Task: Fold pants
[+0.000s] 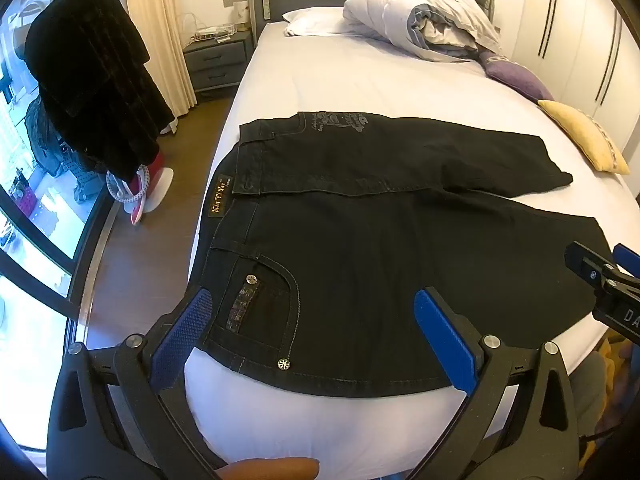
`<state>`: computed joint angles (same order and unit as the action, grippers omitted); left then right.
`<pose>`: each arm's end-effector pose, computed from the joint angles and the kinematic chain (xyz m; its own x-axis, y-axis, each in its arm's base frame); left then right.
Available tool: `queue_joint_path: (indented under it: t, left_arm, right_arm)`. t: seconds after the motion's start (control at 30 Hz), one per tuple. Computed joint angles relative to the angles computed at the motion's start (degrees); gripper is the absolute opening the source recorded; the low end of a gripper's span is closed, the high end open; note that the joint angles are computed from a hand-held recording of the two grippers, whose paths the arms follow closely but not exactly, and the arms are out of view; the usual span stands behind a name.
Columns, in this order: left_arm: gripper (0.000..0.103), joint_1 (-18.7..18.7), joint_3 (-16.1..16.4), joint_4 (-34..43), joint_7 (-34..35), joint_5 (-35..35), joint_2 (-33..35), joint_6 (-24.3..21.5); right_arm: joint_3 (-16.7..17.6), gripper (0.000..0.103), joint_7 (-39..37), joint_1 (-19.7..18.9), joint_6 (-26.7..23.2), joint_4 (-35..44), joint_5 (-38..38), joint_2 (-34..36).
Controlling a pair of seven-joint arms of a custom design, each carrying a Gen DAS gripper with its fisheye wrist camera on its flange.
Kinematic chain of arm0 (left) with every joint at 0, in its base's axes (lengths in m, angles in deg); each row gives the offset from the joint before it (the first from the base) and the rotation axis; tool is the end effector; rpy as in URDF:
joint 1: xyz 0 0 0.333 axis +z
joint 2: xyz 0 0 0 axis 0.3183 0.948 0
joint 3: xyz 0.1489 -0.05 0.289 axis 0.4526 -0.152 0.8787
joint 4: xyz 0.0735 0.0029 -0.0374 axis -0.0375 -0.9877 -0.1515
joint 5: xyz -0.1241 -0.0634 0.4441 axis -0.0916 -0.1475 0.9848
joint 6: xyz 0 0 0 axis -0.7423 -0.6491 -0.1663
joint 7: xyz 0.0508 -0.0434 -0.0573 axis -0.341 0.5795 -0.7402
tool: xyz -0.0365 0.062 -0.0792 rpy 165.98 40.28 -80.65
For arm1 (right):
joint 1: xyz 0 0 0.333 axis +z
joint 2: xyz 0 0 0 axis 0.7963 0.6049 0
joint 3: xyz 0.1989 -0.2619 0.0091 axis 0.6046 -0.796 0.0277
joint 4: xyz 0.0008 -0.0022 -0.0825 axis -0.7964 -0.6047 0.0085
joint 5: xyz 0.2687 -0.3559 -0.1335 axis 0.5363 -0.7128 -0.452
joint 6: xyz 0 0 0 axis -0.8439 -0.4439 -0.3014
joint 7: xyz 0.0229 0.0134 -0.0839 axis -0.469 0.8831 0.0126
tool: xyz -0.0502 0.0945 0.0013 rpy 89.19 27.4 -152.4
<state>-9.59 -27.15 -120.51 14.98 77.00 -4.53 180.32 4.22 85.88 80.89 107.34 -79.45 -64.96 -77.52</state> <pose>0.6444 -0.4620 0.4556 -0.1685 -0.9857 -0.0071 -0.7919 0.1397 -0.5944 0.6012 0.3596 0.4171 -0.2979 -0.9535 0.0451 -0.7607 0.2086 -0.6147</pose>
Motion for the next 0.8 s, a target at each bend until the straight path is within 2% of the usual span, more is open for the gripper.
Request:
queue_joint_path:
  t: [0.8]
  left_arm:
    - [0.103,0.02,0.01,0.38,0.25,-0.31,0.19,-0.25]
  right_arm:
    - [0.17,0.103,-0.11,0.13,-0.44,-0.04,0.35,-0.04]
